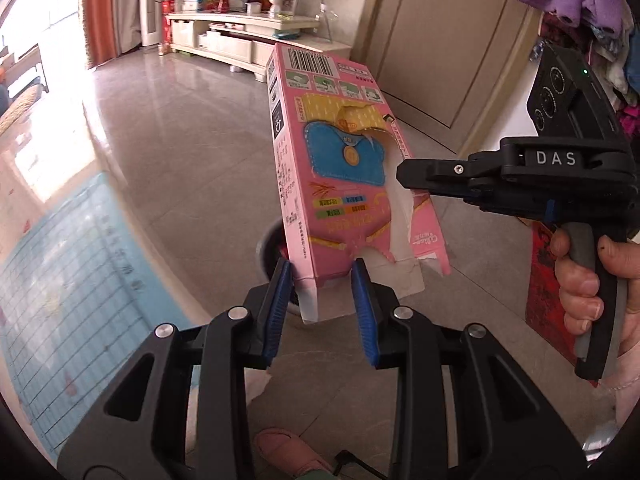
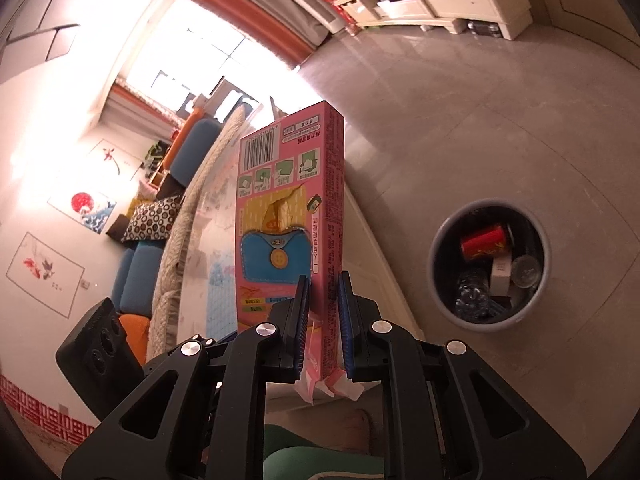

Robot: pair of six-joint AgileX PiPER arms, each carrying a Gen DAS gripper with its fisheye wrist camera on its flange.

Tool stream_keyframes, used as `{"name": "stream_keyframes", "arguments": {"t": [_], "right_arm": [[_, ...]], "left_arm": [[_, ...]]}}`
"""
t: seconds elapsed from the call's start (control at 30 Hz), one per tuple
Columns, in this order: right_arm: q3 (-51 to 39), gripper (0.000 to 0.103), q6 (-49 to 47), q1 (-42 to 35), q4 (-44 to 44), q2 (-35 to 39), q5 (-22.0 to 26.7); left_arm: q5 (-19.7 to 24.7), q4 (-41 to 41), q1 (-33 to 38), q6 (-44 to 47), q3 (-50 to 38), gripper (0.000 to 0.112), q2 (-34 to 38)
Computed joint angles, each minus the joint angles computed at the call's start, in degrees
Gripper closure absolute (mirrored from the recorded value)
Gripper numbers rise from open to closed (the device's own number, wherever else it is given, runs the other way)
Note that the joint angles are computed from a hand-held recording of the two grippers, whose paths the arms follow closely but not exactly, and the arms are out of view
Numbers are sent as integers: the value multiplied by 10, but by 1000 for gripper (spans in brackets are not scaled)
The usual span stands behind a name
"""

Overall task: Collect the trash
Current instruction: 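Carry the pink box over the grey trash bin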

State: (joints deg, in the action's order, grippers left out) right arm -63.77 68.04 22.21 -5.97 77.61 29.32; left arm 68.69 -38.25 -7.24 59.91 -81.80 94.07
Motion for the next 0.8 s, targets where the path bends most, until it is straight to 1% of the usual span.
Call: {"name": "stream_keyframes", "arguments": {"t": [0.07, 0.17, 0.3, 0.37, 0.47, 0.6, 0.8], "right_arm": [[42, 88, -6, -17, 11, -27, -13], [95, 88, -58, -54, 65, -56, -31], [137, 88, -121, -87, 132, -61, -54], [153, 88, -171, -106, 182, -55, -67], [177, 88, -260, -133, 268, -44, -84], [202, 88, -405, -167, 409, -11, -102], [223, 88, -614, -201, 615, 48, -111]], "left_arm": [[-11, 9, -25, -9, 11, 83, -1], [-25, 23, -57, -24, 14, 83, 11], [-35, 38, -90, -50, 2, 83, 42], [-40, 48, -100, -56, -10, 83, 64], [-45, 57, -108, -64, -6, 83, 77], [-50, 70, -122, -83, -22, 83, 114], [-62, 86, -132, -98, -22, 82, 149]]}}
